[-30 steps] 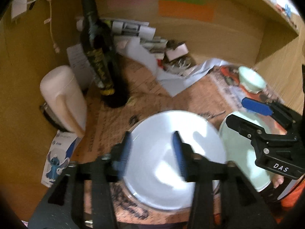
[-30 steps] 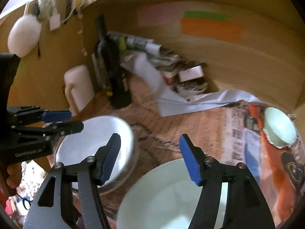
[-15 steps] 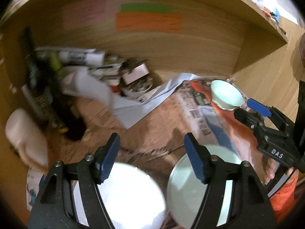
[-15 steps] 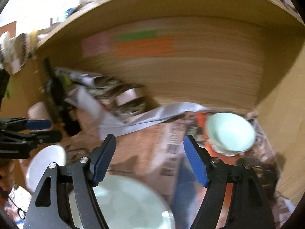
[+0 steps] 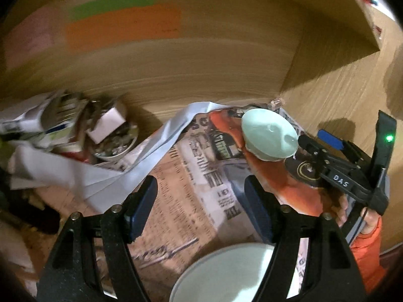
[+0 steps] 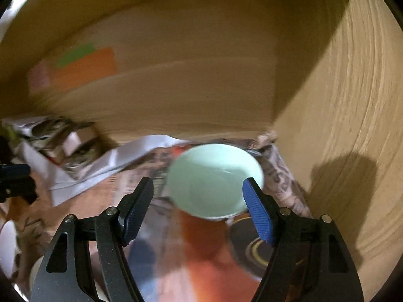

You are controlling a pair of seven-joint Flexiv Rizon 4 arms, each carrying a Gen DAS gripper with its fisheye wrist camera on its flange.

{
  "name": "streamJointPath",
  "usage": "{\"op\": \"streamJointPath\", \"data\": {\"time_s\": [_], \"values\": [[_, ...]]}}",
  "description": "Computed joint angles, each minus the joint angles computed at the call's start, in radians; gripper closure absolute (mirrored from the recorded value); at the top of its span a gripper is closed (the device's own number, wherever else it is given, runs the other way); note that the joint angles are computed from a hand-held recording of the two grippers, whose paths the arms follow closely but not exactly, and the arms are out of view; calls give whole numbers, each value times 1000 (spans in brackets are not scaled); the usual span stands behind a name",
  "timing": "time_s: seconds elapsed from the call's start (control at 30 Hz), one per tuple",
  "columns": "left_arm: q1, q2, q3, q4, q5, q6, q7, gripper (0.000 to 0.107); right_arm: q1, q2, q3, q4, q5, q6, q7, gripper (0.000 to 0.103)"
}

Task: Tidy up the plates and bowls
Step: 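Reach both tools to the mint green bowl and close on its rim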

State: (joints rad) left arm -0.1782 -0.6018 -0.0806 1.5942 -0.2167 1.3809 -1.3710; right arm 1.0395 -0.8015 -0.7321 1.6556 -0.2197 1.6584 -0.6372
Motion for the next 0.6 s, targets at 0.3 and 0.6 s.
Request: {"op": "streamJointPath", "data": {"time_s": [0.3,0.6], "values": [[-39,-133,65,-234,45,-205,-53,35,-167,-43,148,-145,-98,-219,61,44],[-42,-210,75,-373,89,-315,-80,35,-309,-55,319,-205,-161,-296,101,74]]}}
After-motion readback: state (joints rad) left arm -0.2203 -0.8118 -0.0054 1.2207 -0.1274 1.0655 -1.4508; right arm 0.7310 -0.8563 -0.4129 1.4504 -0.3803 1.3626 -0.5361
